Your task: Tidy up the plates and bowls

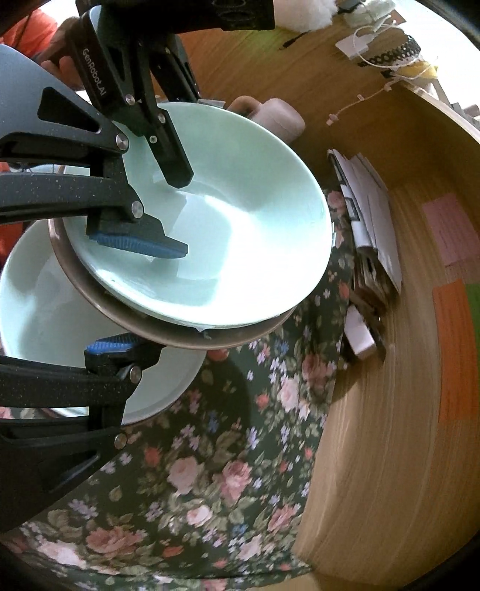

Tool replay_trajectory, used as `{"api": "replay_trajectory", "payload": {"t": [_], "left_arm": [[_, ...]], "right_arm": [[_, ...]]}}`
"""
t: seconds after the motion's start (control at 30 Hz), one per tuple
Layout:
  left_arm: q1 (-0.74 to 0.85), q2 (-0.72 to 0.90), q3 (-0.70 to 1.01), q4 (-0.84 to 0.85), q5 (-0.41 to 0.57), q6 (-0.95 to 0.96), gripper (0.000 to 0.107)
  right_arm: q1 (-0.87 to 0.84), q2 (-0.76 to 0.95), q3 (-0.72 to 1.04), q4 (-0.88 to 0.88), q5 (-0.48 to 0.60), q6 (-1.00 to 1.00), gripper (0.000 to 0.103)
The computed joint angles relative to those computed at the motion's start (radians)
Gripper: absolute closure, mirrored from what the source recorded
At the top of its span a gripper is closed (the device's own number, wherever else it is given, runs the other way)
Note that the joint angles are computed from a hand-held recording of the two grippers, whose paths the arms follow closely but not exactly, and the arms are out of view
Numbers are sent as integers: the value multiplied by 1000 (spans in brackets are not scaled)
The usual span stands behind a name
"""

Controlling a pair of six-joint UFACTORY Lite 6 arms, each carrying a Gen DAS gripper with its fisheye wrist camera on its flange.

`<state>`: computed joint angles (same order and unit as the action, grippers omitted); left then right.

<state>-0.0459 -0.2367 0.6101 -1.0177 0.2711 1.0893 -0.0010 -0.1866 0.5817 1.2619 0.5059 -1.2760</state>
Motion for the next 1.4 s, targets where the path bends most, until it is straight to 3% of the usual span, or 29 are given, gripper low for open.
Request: {"api": "replay_trajectory", "payload": {"t": [0.37,0.77,0.97,1.07,1.17,1.27,1.4], "left_arm": [[-112,50,-9,65,-47,-111,64],[-123,191,39,11,-59,-65,64],[-112,210,39,-100,-50,58,64],[-94,215,42,-133,-25,100,64],[-100,184,32,-86,-59,33,64],[-106,85,7,30,-81,-86,61],[-94,-97,-49,91,-81,-149,54]], "right_arm": [[-123,21,-59,12,51,-70,68],[-151,158,-31,40,59,-129,69],[-187,176,-41,73,106,-199,66],[-193,137,-66,95,89,-209,63],[-226,89,-78,87,80,-193,46],[-289,13,-87,54,123,-167,45],[-356,-211,-146,5,179,-132,45]]}}
